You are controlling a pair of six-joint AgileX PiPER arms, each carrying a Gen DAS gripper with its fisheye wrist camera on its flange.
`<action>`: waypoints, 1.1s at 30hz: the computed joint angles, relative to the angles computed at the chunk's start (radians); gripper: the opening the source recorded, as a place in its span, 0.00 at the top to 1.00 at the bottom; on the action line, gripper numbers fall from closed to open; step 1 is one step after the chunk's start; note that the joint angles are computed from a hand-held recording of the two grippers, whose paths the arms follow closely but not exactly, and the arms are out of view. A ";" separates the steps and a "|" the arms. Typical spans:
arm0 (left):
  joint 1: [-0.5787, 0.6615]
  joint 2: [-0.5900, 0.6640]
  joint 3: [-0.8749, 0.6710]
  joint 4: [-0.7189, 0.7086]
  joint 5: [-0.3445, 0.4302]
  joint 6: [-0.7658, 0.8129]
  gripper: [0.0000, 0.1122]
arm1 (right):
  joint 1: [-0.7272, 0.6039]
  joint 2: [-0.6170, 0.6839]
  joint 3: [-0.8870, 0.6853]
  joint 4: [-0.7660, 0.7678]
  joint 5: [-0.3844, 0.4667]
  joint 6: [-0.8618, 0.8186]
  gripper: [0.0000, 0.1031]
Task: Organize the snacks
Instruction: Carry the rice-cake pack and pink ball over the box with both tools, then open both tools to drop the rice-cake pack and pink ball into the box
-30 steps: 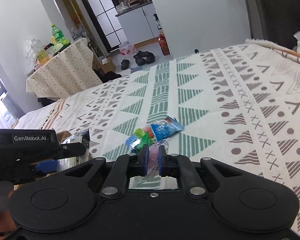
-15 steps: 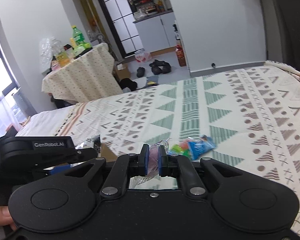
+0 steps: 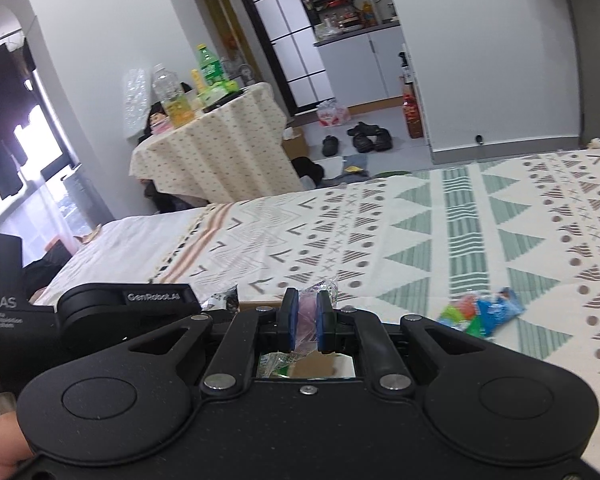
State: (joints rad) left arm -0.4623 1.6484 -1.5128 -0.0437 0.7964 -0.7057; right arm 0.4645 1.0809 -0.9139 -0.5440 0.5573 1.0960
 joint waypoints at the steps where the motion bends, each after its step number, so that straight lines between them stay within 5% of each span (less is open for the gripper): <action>1: 0.008 0.003 -0.001 -0.008 0.000 0.007 0.59 | 0.006 0.011 -0.006 -0.002 -0.005 0.006 0.91; 19: 0.004 0.042 -0.040 0.037 0.032 -0.039 0.41 | -0.010 0.117 -0.023 0.146 -0.136 -0.050 0.89; 23: -0.032 0.040 -0.042 0.100 0.035 -0.082 0.33 | -0.037 0.080 0.012 0.161 -0.162 -0.020 0.70; 33: -0.133 0.050 -0.067 0.195 0.060 -0.135 0.25 | -0.060 -0.058 0.085 0.055 -0.014 0.077 0.51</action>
